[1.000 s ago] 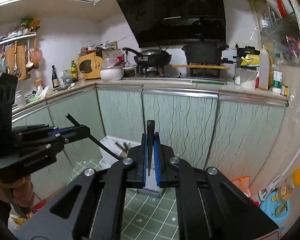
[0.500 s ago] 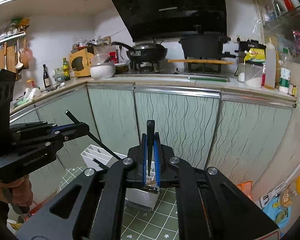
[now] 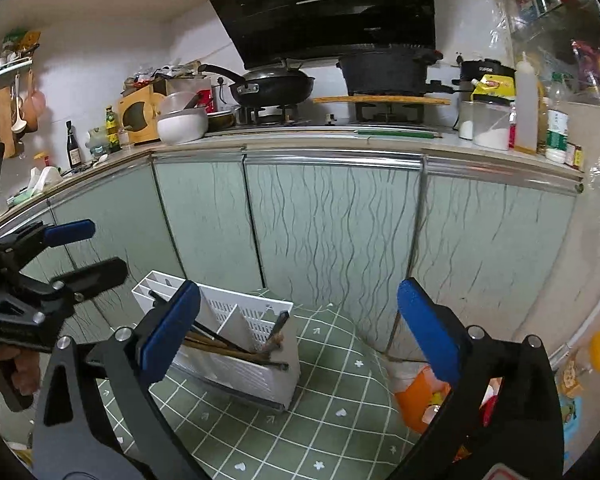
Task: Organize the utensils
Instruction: 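Withdraw both grippers from the holder over the empty mat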
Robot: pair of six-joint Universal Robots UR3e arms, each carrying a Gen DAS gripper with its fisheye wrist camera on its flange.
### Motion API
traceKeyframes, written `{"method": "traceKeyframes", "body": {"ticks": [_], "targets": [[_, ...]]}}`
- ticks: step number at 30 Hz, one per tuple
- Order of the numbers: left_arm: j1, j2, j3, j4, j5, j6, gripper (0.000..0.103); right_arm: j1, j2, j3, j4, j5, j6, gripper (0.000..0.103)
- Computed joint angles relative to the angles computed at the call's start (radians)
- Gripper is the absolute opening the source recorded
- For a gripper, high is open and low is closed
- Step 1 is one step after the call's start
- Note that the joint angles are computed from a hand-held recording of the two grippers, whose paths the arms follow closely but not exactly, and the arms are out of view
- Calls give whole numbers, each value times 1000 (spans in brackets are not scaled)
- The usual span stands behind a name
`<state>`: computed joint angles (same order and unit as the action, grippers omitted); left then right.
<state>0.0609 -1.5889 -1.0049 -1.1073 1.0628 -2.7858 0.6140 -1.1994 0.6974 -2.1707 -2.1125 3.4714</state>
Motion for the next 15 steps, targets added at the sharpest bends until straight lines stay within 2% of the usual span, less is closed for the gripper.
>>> {"method": "traceKeyframes", "body": {"ticks": [9,15], "targets": [[168,265,-288,3,-153,49,99,113,-77,121,6,-105,33,95],[332,486,-510,-78,-260,154,99,211,-117,229,-13,-193,83,95]]}}
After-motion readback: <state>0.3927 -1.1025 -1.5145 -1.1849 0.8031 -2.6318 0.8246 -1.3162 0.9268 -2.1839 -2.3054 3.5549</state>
